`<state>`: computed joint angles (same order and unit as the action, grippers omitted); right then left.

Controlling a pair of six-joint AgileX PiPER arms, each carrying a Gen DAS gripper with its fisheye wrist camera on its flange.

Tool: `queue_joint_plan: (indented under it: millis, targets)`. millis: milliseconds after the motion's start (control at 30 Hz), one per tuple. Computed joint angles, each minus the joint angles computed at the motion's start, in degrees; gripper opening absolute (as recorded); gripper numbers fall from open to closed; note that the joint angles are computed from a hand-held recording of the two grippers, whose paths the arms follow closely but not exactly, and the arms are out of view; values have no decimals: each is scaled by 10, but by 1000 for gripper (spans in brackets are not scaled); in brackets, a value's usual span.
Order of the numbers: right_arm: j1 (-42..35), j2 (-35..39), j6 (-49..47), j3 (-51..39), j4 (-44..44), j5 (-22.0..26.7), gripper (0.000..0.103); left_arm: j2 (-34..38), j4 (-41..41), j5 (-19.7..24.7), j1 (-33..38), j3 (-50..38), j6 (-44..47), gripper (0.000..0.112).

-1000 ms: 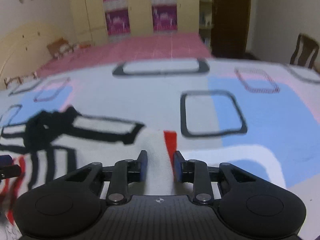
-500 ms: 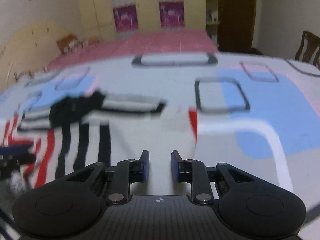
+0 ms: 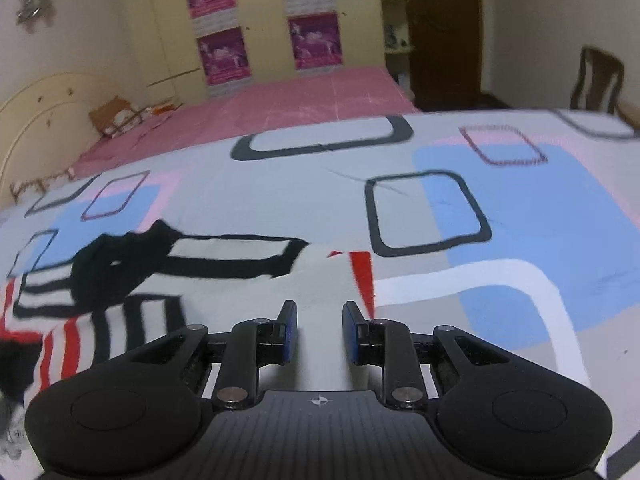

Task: Fold small clothes
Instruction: 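Grasp the other black sleeve cuff with the left tool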

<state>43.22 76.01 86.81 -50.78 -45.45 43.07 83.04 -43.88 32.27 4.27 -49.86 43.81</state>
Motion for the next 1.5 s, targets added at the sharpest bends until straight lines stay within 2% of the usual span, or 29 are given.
queue_joint_plan:
  millis: [67,133,233,267,333,400,433,467,533,600,667,733,800,833,900,933,967,1033,1100,1133,1200,1367,1500]
  targets:
    - [-17,13,-13,-4,3,-14,25,16,-64,35,17,1,81,16]
    - [-22,6,-2,3,-5,-15,25,5,-91,27,18,17,107,12]
    - [-22,-37,40,36,-32,-10,25,-23,-116,10,23,48,137,11]
    - [-41,-43,37,44,-26,-29,25,-26,-109,11,22,51,132,11]
    - [-98,-42,-20,57,34,-101,25,-25,-123,6,25,59,145,11]
    - [-120,-32,-63,61,61,-124,24,-27,-133,5,29,60,145,11]
    - [-116,-24,-67,58,44,-111,21,-38,-130,-9,25,66,141,11]
    - [-105,-14,-49,56,12,-88,9,-42,-128,-17,24,68,140,11]
    - [-109,-20,-18,71,-7,-99,9,-36,-100,-21,18,66,116,11]
    - [-101,-18,-40,62,2,-83,9,-34,-74,-23,8,59,107,12]
    - [-86,-36,-21,59,-11,-60,9,-48,2,-42,-11,49,37,32]
    - [-56,-56,14,60,-45,-29,19,-90,63,-88,-37,64,-19,35]
    - [-45,-54,-3,51,-48,-31,54,-115,37,-79,-61,58,-11,42]
    - [-38,-43,-12,43,-53,-31,56,-116,36,-81,-90,51,-16,45]
    - [-31,-17,-29,31,-58,-34,55,-92,105,-92,-162,27,-84,49]
    - [-41,3,-59,21,-29,-33,54,-72,155,-92,-188,15,-136,51]
    - [-54,23,-77,16,-2,-30,51,-53,183,-93,-201,7,-171,51]
    - [-80,11,-70,37,12,-64,51,-4,226,-88,-212,-8,-236,50]
    - [-65,15,-89,20,20,-31,51,-2,218,-120,-216,9,-233,51]
    - [-49,16,-95,9,19,-6,51,-4,238,-121,-221,9,-249,51]
    - [-19,5,-87,4,10,24,51,-11,277,-104,-226,2,-282,51]
    - [59,-34,-86,-6,18,93,51,-73,223,-78,-206,26,-220,51]
    - [138,-53,-54,-9,13,139,51,-83,240,-71,-209,43,-233,51]
